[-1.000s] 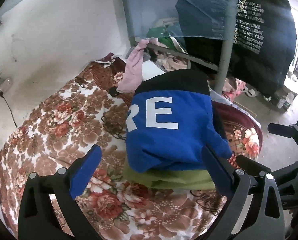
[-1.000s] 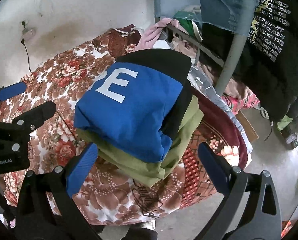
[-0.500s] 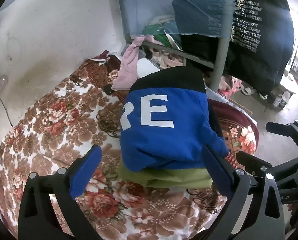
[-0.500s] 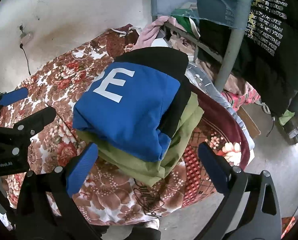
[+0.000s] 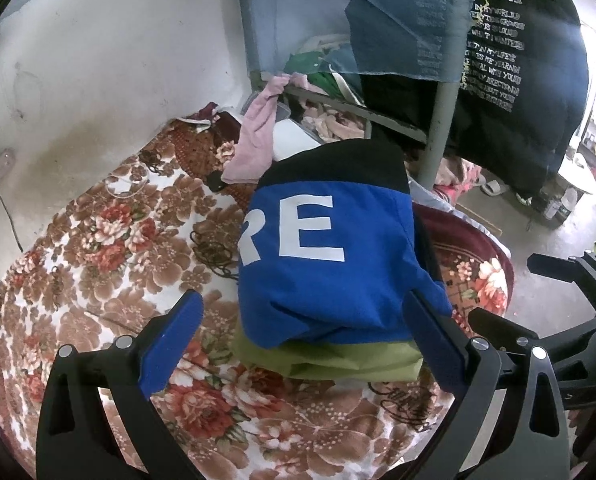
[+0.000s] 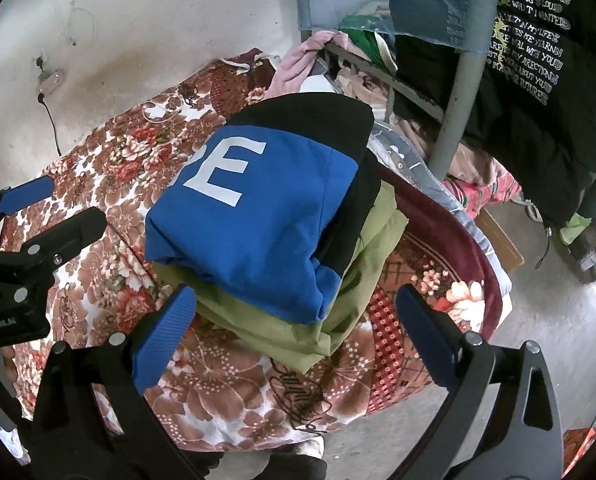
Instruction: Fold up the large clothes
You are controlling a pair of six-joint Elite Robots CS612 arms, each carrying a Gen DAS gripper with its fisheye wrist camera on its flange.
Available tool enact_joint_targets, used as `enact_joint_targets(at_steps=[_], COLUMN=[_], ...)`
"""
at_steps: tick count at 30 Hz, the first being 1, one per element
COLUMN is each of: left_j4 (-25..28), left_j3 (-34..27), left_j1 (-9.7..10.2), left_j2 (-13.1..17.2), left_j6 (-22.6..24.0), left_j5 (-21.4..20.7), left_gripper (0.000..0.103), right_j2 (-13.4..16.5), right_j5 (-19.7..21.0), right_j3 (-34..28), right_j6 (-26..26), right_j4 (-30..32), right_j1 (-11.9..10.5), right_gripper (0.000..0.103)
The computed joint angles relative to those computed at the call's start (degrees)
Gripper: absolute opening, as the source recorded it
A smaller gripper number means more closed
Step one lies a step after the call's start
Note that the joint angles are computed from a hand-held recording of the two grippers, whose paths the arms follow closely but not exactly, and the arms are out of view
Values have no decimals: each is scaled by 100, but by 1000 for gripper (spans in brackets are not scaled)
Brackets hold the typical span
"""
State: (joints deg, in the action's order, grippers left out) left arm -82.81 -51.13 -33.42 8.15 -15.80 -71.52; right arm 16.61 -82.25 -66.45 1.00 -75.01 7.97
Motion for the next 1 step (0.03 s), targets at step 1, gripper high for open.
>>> enact_joint_targets(at_steps=[1], left_j4=[-8], left_j3=[4], left_j1=[1], left_j2=[-3], left_j6=[-4], left_j5=[6], left_gripper=[98], right_j2=[2], right_j5=[-6], right_j3=[-6], right_j6=[2], right_j4=[-1], right_j1=[1], right_gripper=[98])
